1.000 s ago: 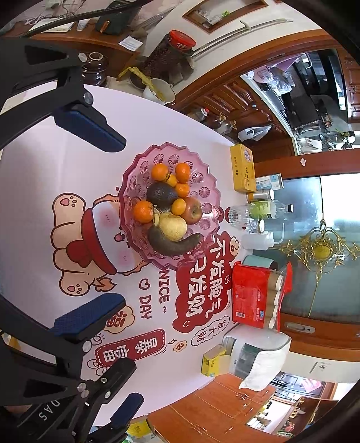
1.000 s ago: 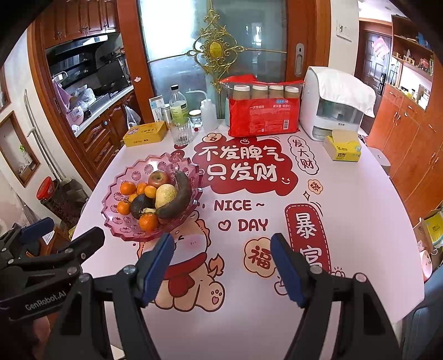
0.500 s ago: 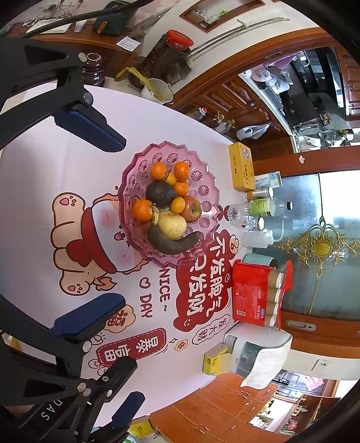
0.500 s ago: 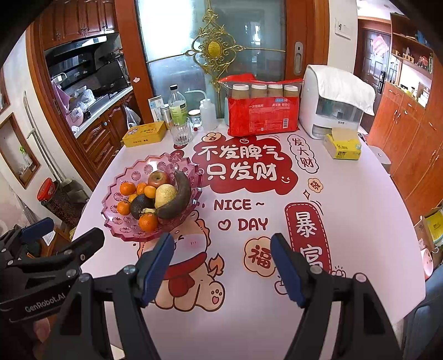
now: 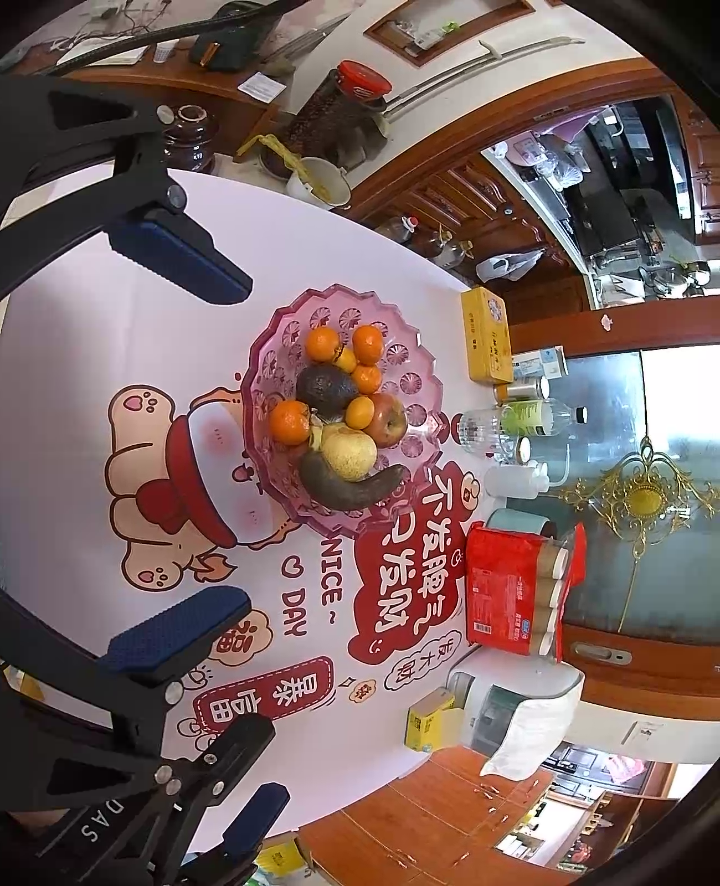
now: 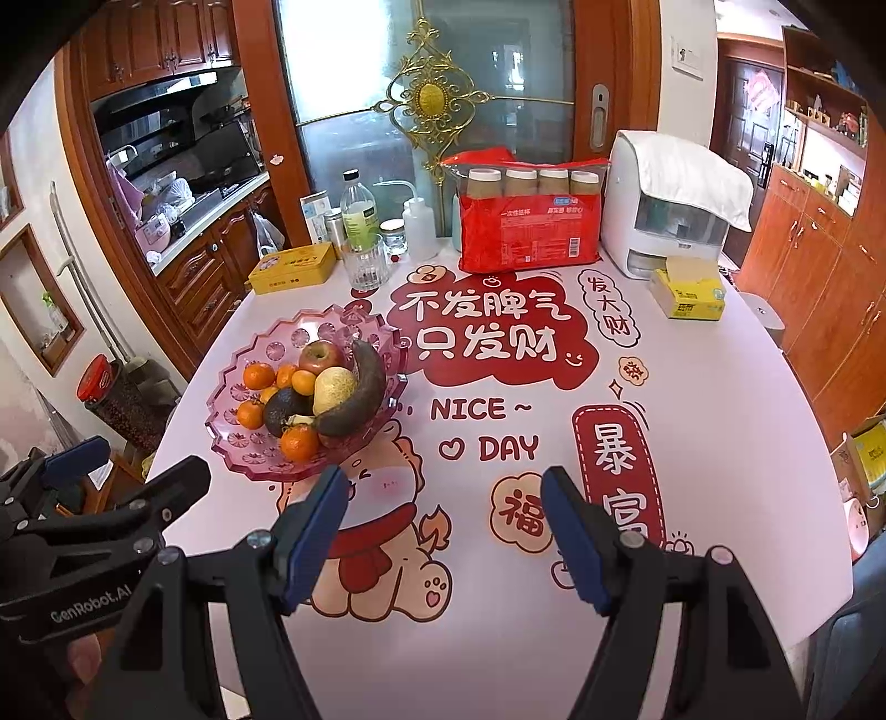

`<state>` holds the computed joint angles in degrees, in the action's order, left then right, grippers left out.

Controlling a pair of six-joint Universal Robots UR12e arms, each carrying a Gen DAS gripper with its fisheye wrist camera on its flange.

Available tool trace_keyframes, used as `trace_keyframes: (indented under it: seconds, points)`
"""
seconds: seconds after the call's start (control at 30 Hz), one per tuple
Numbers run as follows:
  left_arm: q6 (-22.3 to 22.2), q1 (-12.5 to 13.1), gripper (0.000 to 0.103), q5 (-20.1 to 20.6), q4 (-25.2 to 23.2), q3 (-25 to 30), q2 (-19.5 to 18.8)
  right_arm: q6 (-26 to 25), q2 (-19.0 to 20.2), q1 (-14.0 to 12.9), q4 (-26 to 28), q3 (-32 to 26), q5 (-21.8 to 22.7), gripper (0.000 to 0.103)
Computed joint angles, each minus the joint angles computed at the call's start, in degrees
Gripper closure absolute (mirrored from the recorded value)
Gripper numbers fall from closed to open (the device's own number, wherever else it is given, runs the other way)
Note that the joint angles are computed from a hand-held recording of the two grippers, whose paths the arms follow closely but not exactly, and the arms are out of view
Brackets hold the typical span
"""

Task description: Organize fruits

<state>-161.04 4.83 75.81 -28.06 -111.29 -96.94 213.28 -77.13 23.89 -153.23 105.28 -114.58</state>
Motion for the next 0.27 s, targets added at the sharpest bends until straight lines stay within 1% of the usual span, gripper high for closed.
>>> trace_keyframes:
  seconds: [0.27]
  points:
    - [0.5, 0.1, 0.002, 0.0, -0.1, -0.4, 0.0, 0.2, 0.1, 0.0, 0.1, -0.1, 0.1, 0.030]
